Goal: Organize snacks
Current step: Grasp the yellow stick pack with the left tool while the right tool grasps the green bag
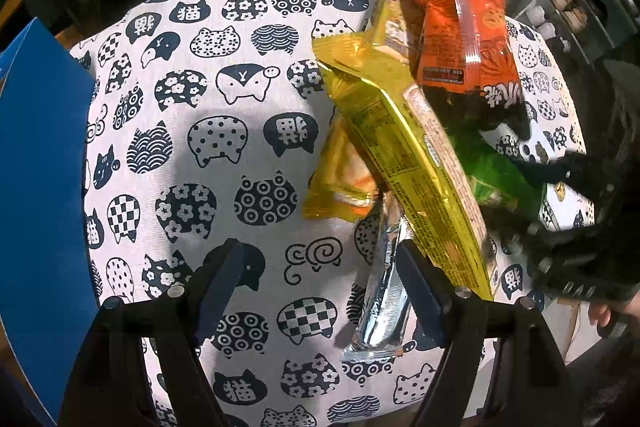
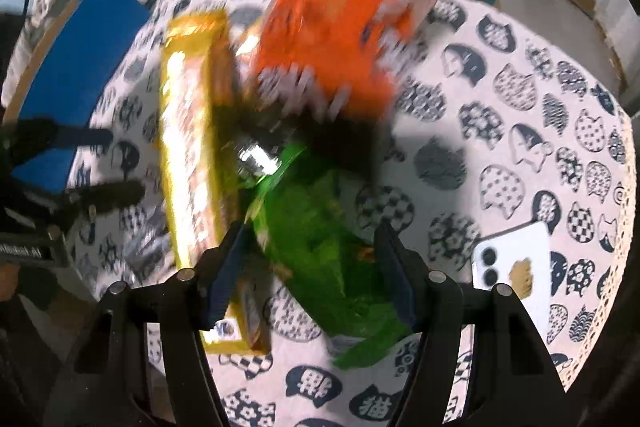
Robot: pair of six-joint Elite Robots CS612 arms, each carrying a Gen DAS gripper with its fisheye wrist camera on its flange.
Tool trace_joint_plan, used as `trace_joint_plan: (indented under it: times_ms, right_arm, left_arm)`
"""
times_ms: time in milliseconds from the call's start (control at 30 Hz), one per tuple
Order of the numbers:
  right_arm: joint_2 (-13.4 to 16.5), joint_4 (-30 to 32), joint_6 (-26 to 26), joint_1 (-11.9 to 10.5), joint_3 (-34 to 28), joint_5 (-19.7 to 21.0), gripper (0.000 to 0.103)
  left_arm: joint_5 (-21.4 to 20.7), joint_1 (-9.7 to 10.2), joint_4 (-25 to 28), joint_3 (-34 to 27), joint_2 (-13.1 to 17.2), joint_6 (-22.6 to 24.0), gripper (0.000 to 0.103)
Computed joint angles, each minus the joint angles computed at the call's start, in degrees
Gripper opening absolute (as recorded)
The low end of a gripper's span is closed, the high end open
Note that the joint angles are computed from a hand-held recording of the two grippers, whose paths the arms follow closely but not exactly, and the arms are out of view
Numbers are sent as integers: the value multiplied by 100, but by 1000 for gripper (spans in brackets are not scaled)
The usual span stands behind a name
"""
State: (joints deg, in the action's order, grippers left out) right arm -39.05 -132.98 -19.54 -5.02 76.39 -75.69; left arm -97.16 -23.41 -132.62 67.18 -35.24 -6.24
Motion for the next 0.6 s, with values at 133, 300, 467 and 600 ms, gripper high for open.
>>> trace_joint_plan:
  times_ms: [133,300,467,600]
  right_arm:
    - [12,2,170,7,43,-69,59]
    - [78,97,711,-16,7,-175,55]
    - [21,-80,1156,-79,196,220,50]
    - [-76,-199,1656,-128,463,703,49]
  left_arm:
    - [-98,15,35,4,-8,-55,79]
    - [-191,8,29,-8,3,-103,79]
    - [-279,-18,-78,-26,20,-290,79]
    - [-366,-27,-95,-93,75,-538,81]
